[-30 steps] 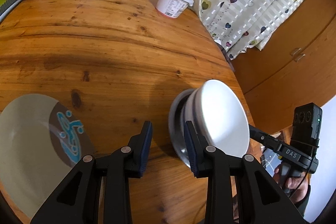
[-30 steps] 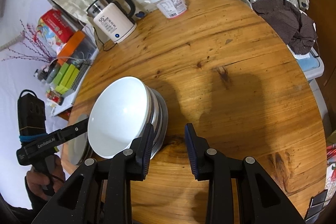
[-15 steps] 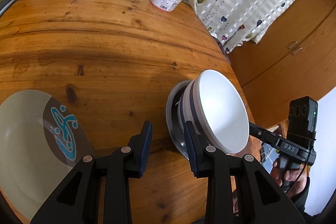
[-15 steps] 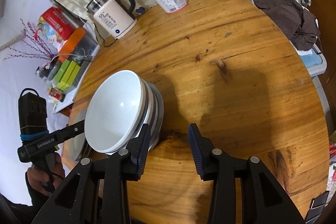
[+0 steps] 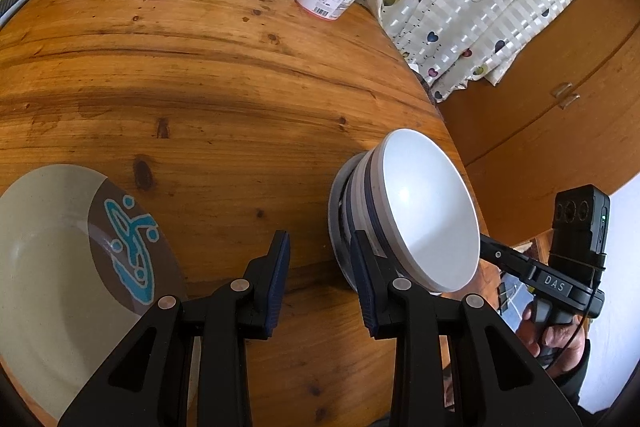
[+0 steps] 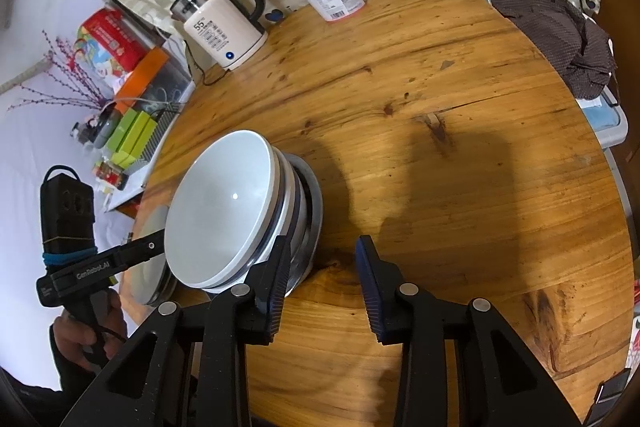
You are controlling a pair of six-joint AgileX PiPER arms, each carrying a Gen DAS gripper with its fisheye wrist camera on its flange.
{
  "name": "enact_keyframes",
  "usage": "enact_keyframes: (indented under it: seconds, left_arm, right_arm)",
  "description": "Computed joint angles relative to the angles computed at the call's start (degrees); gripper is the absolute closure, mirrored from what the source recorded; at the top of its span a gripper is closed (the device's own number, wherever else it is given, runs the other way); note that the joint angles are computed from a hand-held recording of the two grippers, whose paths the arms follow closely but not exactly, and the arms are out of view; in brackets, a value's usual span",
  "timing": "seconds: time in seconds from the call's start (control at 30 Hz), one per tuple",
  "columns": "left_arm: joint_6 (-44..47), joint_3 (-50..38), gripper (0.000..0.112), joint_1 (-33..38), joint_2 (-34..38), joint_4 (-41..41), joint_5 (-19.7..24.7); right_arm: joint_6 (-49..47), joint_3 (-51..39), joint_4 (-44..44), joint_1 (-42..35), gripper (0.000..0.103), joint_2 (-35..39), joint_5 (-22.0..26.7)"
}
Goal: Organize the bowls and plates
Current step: 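Lift the steel bowl with its nested white bowls using the left tool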
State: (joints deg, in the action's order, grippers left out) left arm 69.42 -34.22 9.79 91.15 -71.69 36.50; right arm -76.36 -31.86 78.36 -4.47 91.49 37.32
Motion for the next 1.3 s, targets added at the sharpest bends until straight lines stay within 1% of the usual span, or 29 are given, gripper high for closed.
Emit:
enact_keyframes:
  seconds: [0.27,0.4,0.5,0.6,0.7,0.8,0.87,0.97,1.13,1.23,1.3]
  left_arm:
    - [1.0,0.1,0.08,0.7,0.6,-0.4,0.8]
    - [1.5,0.4,0.08,0.5,0.7,-0.8,0.8]
    - [2.1,0.5,0.08,1.0,1.3,-1.1,1.5]
    - [2.4,0.6,0.08,1.1,1.8,-1.3,2.2]
    - [2.9,0.5,0.081,1.1,2.3,-1.7,2.6]
    - [3.7,0.1,0.081,1.8,3.6,-2.3,4.0]
    - [4.0,0.0,0.082,1.9,3.7,-2.5,4.5]
    - [4.7,-0.3,0.085,2.0,4.3,-2.9,5.1]
    - [5.7,-0.6,0.087,2.2,5.0,-3.6,6.1]
    - [7.0,-1.1,0.095,3.4,6.4,-4.0,8.6]
    - [7.4,-1.2,0.097,3.6,6.7,-4.0,9.3]
  right_arm:
    - [-0.7,-0.1,0.4,-0.2,0.069,0.6,0.7]
    - [-1.5,-0.2,0.7,-0.7,0.075,1.7,2.0]
    - [-2.1,-0.5,1.0,-1.1,0.076,2.8,2.8]
    - [-2.7,-0.6,1.4,-1.9,0.082,4.0,4.5]
    - [-4.0,-0.5,2.1,-3.0,0.083,5.3,6.4]
    - [-4.2,-0.7,2.3,-4.0,0.084,6.3,7.9]
    - [-4.9,-0.9,2.6,-4.9,0.087,7.3,9.7]
    - [-5.8,-1.0,2.7,-5.9,0.093,8.2,11.8]
    - [-5.5,-1.1,2.4,-5.9,0.093,8.0,12.0]
    - [-5.4,-1.2,2.4,-5.9,0.093,7.9,12.1]
    - [-5.3,-1.2,2.3,-5.9,0.093,7.8,12.2]
